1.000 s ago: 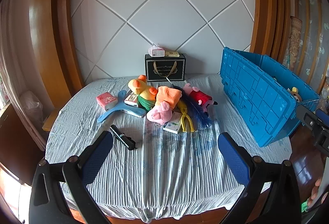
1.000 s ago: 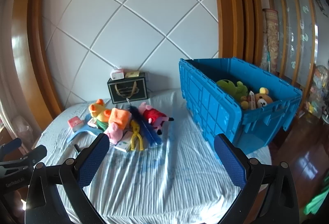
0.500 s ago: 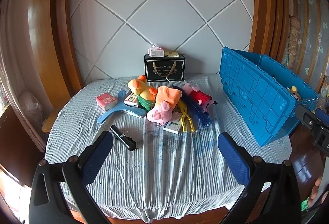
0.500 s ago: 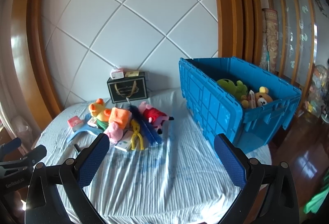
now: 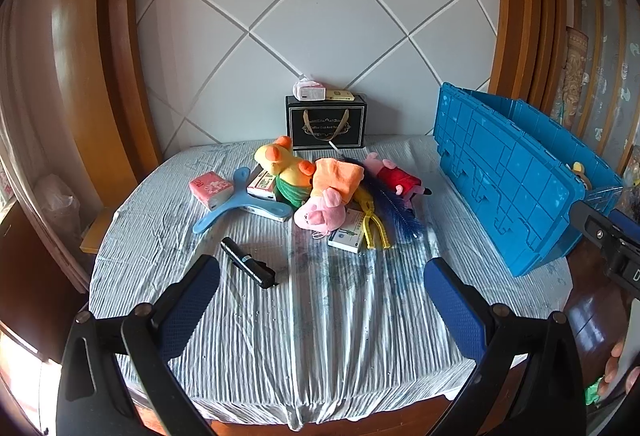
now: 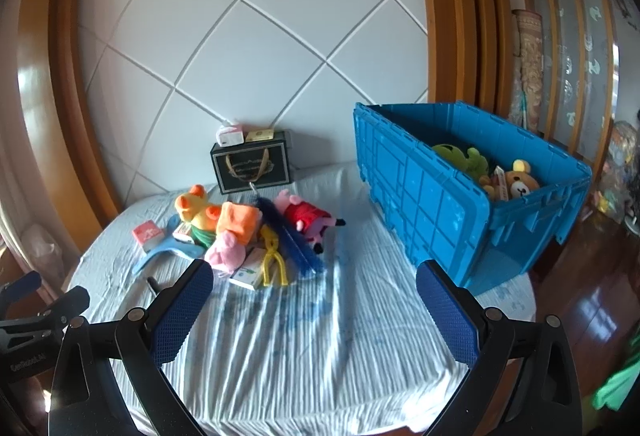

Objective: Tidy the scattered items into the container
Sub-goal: 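Reach the left tool to the black roll while the right tool reaches the pink pig plush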

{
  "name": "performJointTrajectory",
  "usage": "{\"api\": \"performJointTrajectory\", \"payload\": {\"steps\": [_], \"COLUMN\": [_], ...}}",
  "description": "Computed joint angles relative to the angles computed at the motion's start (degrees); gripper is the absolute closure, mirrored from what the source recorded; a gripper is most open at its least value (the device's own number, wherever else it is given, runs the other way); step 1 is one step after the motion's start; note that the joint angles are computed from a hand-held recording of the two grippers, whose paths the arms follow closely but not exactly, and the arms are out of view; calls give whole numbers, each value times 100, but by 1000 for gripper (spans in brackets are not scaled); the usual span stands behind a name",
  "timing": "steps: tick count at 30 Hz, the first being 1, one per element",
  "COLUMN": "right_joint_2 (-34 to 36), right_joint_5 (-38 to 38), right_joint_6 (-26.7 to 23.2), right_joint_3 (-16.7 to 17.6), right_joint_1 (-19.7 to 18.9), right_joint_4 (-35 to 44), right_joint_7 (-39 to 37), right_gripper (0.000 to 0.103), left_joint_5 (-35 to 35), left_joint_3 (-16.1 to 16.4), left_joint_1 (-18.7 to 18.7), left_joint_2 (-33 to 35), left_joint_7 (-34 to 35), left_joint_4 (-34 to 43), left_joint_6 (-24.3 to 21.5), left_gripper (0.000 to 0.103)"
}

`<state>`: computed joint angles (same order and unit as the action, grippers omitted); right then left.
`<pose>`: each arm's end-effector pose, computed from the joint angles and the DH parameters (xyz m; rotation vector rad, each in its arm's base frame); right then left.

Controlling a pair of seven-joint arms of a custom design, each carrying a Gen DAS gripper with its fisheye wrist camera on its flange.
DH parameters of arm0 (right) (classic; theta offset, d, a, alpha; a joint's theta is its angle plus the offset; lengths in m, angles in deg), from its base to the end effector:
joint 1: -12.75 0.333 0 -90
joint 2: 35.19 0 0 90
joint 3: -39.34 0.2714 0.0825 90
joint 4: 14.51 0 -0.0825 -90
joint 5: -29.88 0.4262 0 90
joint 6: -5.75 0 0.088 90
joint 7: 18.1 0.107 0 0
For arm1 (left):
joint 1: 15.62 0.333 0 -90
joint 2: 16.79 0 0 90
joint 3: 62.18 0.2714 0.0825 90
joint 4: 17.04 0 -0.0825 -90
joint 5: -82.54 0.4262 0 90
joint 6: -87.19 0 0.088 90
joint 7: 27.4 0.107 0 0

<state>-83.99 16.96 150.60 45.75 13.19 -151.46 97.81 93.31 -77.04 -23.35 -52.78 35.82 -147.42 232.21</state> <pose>0.4083 0.0652 0.6819 -1.4307 1.7677 -0.9148 0.4369 -0.2095 0.6391 -1.6463 1.7383 -0.8778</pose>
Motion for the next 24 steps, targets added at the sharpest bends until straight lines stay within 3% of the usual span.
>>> {"api": "performJointTrajectory", "payload": {"steps": [7, 11, 13, 17, 24], "right_joint_2": [1058, 2168, 2841, 4501, 7043], "right_joint_5": [0, 263, 519, 1238, 2039], "right_joint_6": [-5, -245, -270, -479, -1227], "right_joint_3": [207, -26, -186, -422, -410], "right_joint_1": [205, 589, 778, 1058, 986], "right_joint_4": [495, 1036, 1414, 2645, 5214], "right_joint_7": [197, -170, -429, -1236, -2133], "right_gripper": [0, 0, 0, 0, 0], "left_joint_5": [-187, -440, -514, -51, 245], "left_joint_3": [435, 601, 663, 590, 788], "left_joint_1": [234, 445, 521, 716, 449], "left_joint_2": [440, 1421, 1911, 2985, 5071], "left_joint_7": [338, 365, 376, -241, -715], "left_joint_4": [-301, 205, 426, 1165, 3242], "left_joint_6": [310, -415, -537, -966, -1505], "left_gripper": [0, 0, 0, 0, 0]}}
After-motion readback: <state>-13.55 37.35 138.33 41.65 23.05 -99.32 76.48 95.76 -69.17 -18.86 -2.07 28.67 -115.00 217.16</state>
